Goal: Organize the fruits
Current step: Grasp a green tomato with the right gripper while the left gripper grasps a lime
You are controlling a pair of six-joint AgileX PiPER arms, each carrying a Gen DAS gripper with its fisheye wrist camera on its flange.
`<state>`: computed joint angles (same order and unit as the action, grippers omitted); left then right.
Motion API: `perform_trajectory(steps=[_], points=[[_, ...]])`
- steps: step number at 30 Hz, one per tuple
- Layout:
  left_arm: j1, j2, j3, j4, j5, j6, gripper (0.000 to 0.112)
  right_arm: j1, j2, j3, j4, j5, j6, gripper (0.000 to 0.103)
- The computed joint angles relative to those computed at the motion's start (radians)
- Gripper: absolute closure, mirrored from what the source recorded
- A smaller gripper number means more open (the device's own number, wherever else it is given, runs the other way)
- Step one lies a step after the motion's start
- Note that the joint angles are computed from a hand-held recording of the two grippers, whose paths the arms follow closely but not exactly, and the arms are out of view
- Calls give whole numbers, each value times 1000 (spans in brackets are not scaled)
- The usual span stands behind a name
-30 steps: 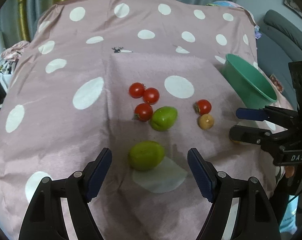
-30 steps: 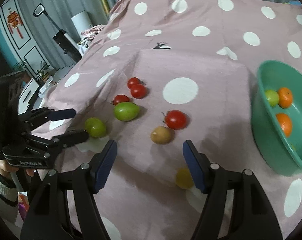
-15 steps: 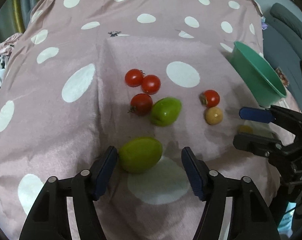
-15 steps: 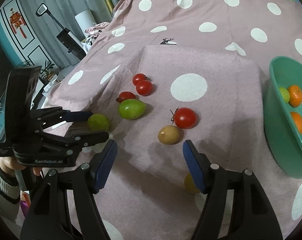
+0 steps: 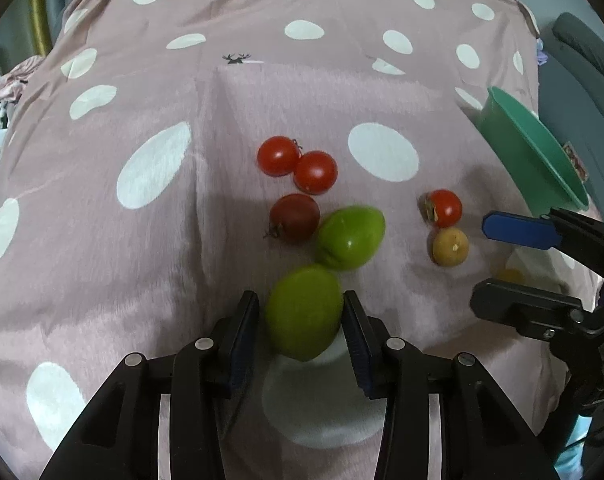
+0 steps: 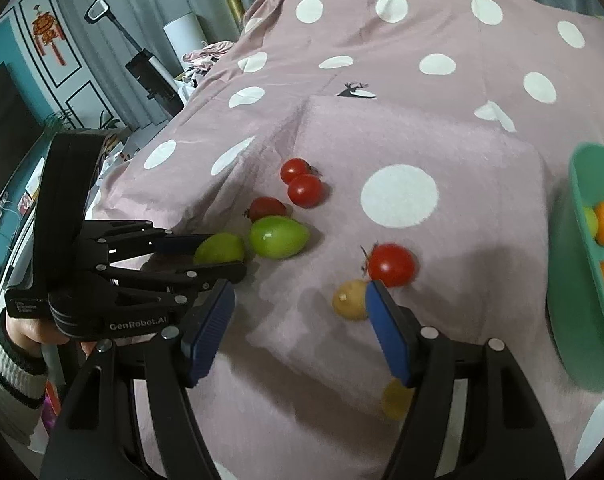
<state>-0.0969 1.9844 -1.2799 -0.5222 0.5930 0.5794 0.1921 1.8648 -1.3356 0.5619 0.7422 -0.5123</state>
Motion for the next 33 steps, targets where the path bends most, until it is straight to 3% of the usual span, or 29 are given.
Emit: perform_trajectory(steps=[7, 11, 28, 33], points=[[-5, 28, -32, -24, 23, 53, 69, 7, 57, -78, -1, 31, 9, 35], [15, 35, -45, -76, 40, 78, 76, 19, 100, -126, -17, 53, 28, 35], [120, -105, 72, -263, 50, 267, 76, 67, 245, -285, -56, 109, 90, 35], [128, -106, 73, -272, 48, 271, 76, 78, 277, -323, -79, 122, 113, 42]])
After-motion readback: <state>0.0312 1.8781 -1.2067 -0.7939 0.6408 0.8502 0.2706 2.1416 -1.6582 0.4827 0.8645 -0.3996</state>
